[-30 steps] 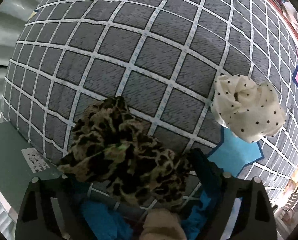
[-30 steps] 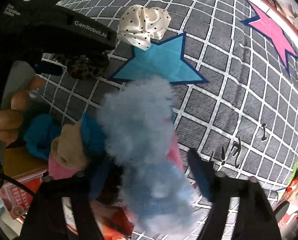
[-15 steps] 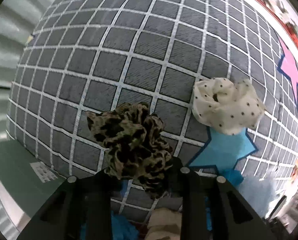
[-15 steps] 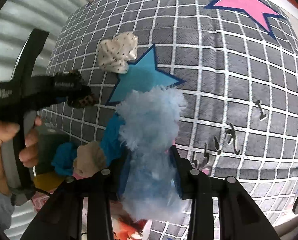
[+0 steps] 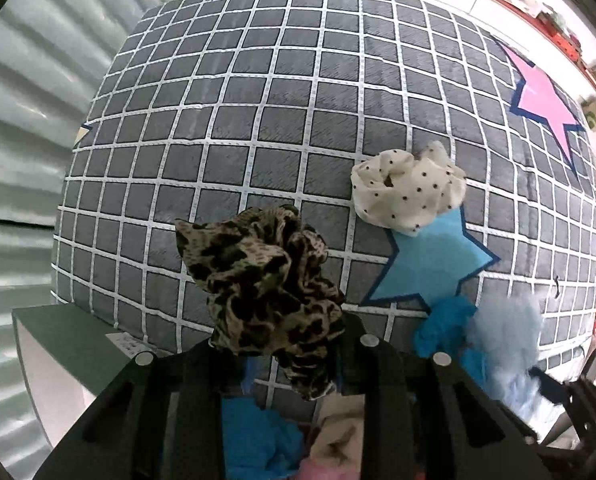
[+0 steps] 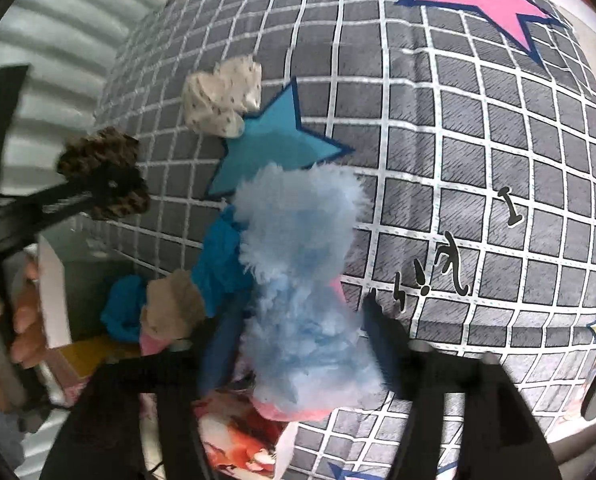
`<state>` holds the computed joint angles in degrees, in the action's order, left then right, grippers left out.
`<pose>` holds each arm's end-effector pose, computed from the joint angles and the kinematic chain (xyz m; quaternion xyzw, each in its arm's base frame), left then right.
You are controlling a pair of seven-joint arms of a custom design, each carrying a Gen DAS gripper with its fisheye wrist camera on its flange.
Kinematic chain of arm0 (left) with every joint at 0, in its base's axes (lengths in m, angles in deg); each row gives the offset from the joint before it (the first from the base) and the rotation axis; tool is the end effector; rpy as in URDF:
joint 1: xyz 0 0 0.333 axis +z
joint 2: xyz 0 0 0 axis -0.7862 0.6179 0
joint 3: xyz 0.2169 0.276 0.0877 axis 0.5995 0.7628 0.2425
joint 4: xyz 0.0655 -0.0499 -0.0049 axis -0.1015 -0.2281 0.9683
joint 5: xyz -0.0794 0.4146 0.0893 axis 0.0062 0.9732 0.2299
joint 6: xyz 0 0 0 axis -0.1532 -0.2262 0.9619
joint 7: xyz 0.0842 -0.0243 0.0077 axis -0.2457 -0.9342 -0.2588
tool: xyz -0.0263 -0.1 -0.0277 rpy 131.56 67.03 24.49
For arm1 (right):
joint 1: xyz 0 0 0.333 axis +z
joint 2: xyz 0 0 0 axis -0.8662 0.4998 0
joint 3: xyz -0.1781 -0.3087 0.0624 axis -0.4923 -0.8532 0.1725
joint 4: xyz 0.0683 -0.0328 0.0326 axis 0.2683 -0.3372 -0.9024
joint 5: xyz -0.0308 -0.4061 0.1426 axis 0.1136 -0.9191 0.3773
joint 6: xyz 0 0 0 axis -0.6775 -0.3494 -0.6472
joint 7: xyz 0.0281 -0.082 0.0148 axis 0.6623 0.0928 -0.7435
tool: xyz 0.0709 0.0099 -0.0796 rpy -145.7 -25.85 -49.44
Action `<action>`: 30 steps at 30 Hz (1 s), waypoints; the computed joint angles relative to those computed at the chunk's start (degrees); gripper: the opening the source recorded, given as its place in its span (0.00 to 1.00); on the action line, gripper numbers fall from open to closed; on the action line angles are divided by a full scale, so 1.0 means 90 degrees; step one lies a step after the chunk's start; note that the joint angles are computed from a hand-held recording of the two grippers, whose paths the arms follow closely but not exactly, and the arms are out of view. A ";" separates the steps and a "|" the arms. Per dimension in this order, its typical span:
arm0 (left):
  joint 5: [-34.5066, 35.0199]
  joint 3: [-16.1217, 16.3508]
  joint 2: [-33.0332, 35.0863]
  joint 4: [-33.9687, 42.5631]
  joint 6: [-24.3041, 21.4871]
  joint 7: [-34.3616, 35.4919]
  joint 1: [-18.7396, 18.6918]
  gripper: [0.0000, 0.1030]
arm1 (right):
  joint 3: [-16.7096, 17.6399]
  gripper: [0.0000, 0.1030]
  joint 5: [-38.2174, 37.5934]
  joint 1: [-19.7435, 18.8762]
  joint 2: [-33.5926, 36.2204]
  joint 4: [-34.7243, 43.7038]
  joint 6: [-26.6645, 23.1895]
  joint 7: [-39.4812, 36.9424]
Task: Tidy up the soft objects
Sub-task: 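Lift the leopard scrunchie with left tool while right tool lifts the blue plush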
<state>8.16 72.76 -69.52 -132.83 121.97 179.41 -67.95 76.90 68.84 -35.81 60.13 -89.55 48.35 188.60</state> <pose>0.5715 -0.3116 0.5753 -0.3993 0.9150 -0.0214 0.0529 0.3981 0.2974 0.5705 -0.4017 0.9062 0.0671 0.1142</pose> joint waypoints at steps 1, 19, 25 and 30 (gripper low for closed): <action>-0.0028 0.0011 -0.0047 -0.0031 -0.0010 0.0063 0.0022 0.30 | -0.0013 0.68 0.0031 0.0013 0.0049 0.0004 0.0006 -0.0045; -0.0213 0.0011 -0.0791 -0.0662 0.0170 0.0816 0.0117 0.30 | 0.0084 0.46 0.0304 -0.0107 -0.0848 -0.0927 0.0797 0.1039; -0.0366 0.0011 -0.1235 -0.0864 0.0185 0.1237 0.0100 0.30 | 0.0199 0.46 -0.0120 -0.0169 -0.1180 -0.0752 0.0503 0.1260; -0.0607 0.0082 -0.1522 -0.0881 -0.0031 0.1365 0.0153 0.30 | 0.0271 0.46 -0.0206 -0.0193 -0.1340 -0.0703 0.0565 0.1477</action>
<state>2.70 73.49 -83.22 -140.76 121.69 191.69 -66.57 79.33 66.99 -37.55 48.07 -95.88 53.44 201.90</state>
